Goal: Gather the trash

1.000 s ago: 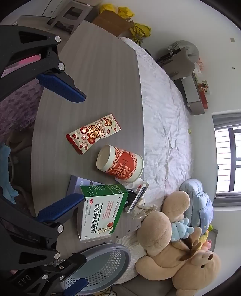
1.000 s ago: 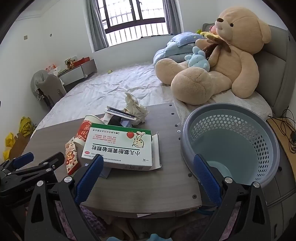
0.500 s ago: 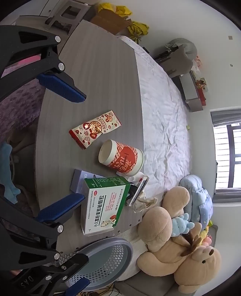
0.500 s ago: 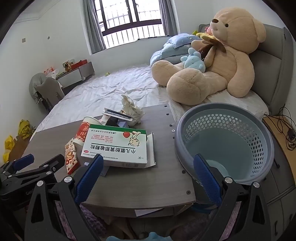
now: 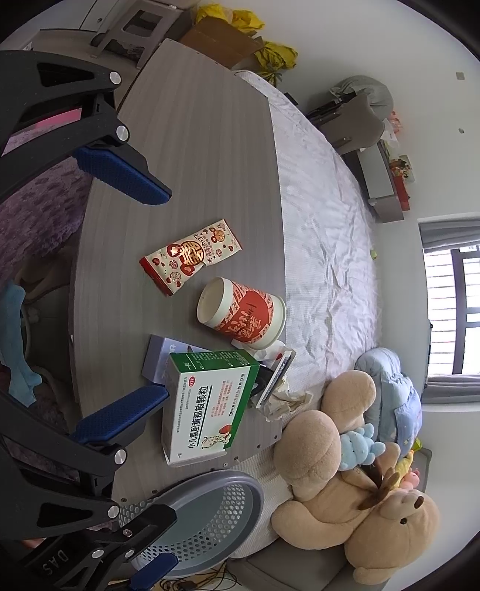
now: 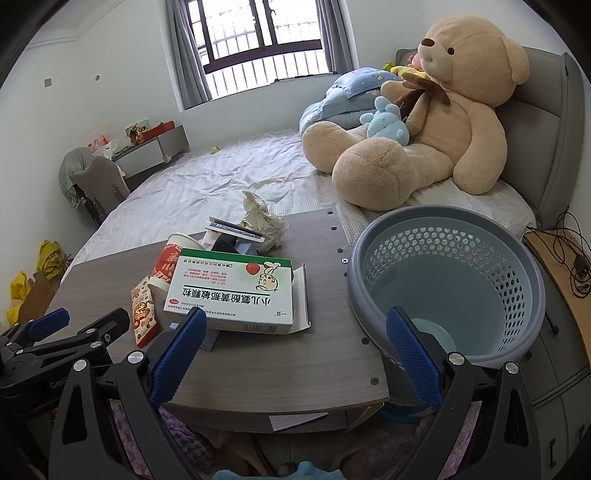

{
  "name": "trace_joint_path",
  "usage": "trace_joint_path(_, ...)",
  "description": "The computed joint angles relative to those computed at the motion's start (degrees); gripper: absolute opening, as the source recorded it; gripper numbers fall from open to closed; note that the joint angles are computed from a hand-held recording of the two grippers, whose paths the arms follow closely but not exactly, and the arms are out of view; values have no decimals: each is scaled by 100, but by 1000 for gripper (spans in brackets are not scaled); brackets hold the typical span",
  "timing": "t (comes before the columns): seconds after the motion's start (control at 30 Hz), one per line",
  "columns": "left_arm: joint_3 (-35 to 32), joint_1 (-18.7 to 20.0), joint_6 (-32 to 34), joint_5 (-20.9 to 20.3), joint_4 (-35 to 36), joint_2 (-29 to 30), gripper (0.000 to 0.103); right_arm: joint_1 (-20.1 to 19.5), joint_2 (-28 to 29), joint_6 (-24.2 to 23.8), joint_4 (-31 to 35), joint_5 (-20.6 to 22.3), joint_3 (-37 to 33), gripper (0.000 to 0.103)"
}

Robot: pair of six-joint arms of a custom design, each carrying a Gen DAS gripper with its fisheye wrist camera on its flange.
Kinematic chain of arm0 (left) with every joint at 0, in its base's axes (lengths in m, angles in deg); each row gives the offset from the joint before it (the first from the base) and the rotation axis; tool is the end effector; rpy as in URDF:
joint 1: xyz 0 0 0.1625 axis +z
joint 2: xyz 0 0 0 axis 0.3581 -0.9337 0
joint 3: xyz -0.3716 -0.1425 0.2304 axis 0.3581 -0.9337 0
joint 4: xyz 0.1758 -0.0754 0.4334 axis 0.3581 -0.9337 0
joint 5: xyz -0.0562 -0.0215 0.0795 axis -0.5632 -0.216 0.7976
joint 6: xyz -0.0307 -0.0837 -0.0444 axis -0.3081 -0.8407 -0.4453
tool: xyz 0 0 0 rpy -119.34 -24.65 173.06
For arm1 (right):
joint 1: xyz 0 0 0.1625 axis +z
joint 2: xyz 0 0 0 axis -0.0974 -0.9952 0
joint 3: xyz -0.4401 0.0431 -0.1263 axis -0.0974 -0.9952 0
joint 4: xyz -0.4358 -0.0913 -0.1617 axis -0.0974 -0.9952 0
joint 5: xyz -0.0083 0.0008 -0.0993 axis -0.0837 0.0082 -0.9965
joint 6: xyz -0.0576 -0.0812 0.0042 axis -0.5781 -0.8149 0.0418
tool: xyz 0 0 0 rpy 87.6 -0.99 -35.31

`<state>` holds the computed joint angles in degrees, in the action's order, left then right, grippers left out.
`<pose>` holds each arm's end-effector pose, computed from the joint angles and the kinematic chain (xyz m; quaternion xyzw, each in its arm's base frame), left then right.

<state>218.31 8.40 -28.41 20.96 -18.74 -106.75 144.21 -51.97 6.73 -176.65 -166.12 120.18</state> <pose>-0.0355 -0.2751 0.3472 0.0192 0.8194 -0.3792 0.4294 0.4144 -0.2833 -0.0455 0.2085 -0.8798 0.3541 0.2389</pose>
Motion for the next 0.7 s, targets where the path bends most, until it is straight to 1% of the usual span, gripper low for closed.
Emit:
trace_joint_path(0.27,-13,27,44,11,-38,3,97,-17,10,10,3,27,4,93)
trace_joint_path(0.3,0,-35,-63,-7,58,1,97,-18,10,7,-2,29,7,93)
trace_joint_path(0.47,-14,-61,-122,-24,106,31,97,-23,16,4,-6,35,8,93)
trace_joint_path(0.7,-24,-48,-75,-44,92,5,97,-23,16,22,3,38,12,93)
